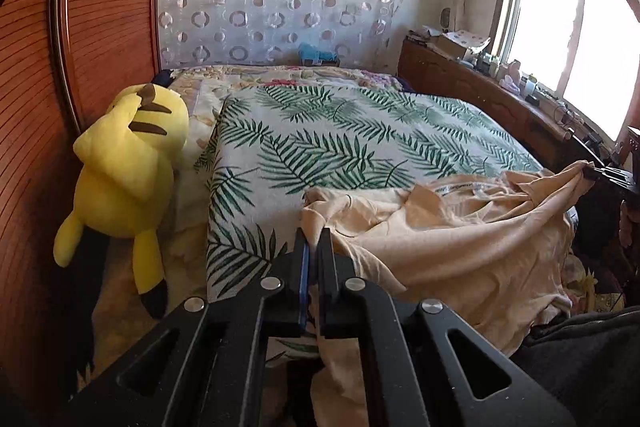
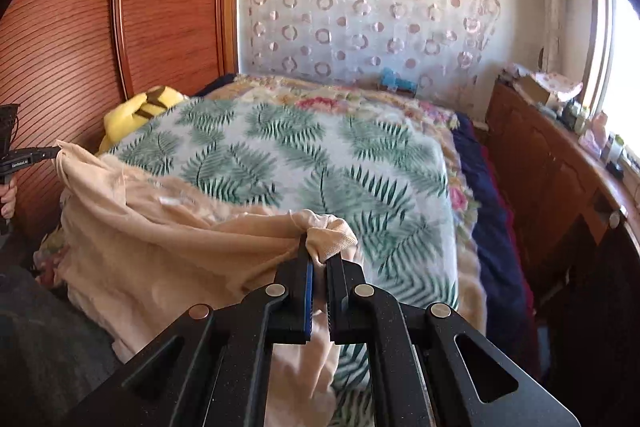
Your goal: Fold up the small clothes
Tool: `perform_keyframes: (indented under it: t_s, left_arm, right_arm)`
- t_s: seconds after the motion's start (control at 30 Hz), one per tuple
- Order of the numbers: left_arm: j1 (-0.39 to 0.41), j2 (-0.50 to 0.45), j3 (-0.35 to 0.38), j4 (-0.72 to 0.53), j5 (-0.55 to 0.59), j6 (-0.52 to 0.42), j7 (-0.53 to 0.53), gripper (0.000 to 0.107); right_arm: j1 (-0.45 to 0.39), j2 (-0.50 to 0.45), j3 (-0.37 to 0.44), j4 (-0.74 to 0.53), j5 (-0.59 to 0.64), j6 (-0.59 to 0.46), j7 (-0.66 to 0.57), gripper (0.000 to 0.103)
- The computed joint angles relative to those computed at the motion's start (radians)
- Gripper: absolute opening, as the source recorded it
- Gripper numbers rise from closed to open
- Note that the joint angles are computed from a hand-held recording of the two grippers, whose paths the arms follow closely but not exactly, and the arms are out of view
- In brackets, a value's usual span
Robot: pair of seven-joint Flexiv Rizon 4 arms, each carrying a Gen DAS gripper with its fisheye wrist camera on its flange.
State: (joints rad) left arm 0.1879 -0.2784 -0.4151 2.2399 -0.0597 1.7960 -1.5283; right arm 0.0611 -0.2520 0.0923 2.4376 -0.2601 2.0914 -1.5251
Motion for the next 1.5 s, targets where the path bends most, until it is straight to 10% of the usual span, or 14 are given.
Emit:
perform_keyframes:
  t_s: [0.27, 0.57, 0.83, 1.13, 1.33, 1.5]
  left_arm:
    - [-0.177, -0.02, 0.188, -0.02, -0.042, -0.052, 0.01, 0.005]
    - [-0.095, -0.037, 0.08, -0.026, -0.02, 0.027, 0.01, 0.08]
    - [-0.194, -0.095, 0.156, -0.147, -0.035, -0.027, 0.026, 0.08]
    - [-0.124, -0.16, 0.07, -0.233, -0.114, -0.118, 0.11, 0.08]
    - [-0.093, -0.205, 0.032, -0.279, -0.196, -0.22, 0.176, 0.041]
    - [-0.145, -0.217, 0.083, -0.295, -0.251, -0.277, 0.218, 0.04]
  right_arm:
    - [-0.011, -0.076, -0.013, -0.04, -0.027, -0.099, 0.061, 0.005]
    - [-0.035, -0.089, 0.028, -0.064, -0.021, -0.147, 0.068, 0.005]
    - [-0.039, -0.072, 0.023, -0.038, -0.029, -0.135, 0.057, 0.009]
    - [0.026, -0.029, -0.025, -0.034, 0.047, -0.075, 0.005, 0.052]
    - [0.095, -0.076, -0.062, -0.106, 0.133, -0.082, -0.029, 0.054]
    - [0.029, -0.154, -0.013, -0.195, 0.066, -0.118, 0.036, 0.055]
